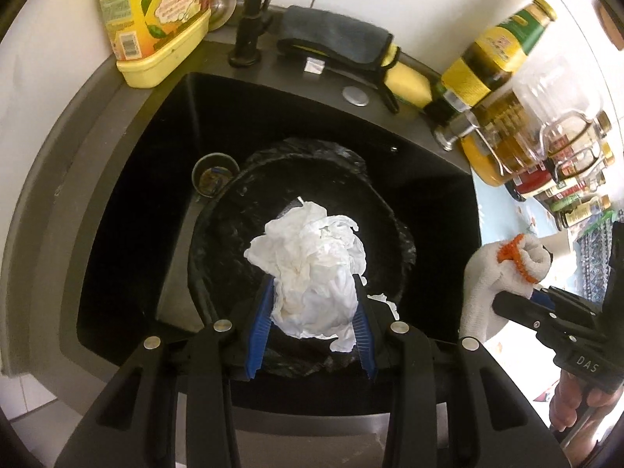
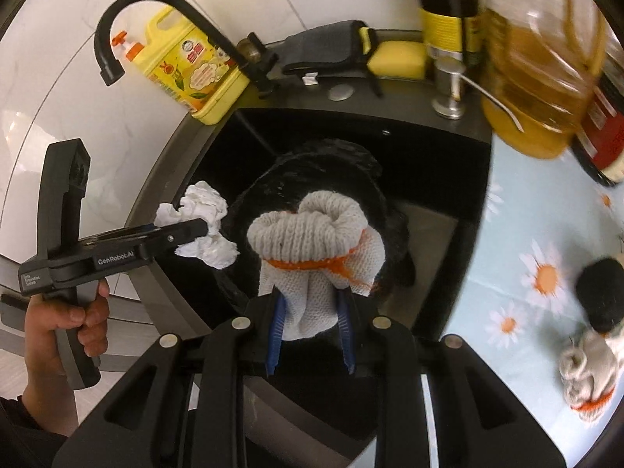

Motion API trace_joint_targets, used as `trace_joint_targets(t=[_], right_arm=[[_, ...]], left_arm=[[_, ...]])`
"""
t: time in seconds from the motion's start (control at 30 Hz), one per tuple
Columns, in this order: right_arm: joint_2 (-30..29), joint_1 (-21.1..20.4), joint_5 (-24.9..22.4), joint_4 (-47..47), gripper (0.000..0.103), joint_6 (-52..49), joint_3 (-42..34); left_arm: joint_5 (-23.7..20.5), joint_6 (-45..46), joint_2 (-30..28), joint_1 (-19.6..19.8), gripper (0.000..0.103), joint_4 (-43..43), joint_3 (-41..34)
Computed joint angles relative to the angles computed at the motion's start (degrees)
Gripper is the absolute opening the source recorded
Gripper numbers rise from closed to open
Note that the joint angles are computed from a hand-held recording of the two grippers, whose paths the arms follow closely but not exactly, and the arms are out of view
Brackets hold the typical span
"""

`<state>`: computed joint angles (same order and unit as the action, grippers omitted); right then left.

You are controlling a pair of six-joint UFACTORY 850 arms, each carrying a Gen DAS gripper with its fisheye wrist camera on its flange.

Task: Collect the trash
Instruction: 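Open the right tool over the trash bag while the left tool releases the tissues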

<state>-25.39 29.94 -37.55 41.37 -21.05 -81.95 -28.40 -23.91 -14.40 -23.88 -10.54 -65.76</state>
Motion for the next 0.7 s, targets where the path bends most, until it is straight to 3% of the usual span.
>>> trace_joint_targets(t=[0.43, 0.6, 0.7], right_arm=[[-10.6, 1.8, -5.6, -6.4, 0.029, 5.4, -13.8], [-12.9, 1.7, -7.6, -6.8, 0.038, 6.8, -16.5], [-13.3, 1.5, -8.0, -7.3, 0.039, 7.3, -16.9]], left_arm=[[-1.2, 11.4, -4.6, 4.3, 0.037, -12.3, -1.3], [-1.9, 11.7, -5.8, 4.9, 0.046, -13.7, -2.1], [-2.3, 11.8, -6.3, 5.2, 0.051, -14.2, -2.3]])
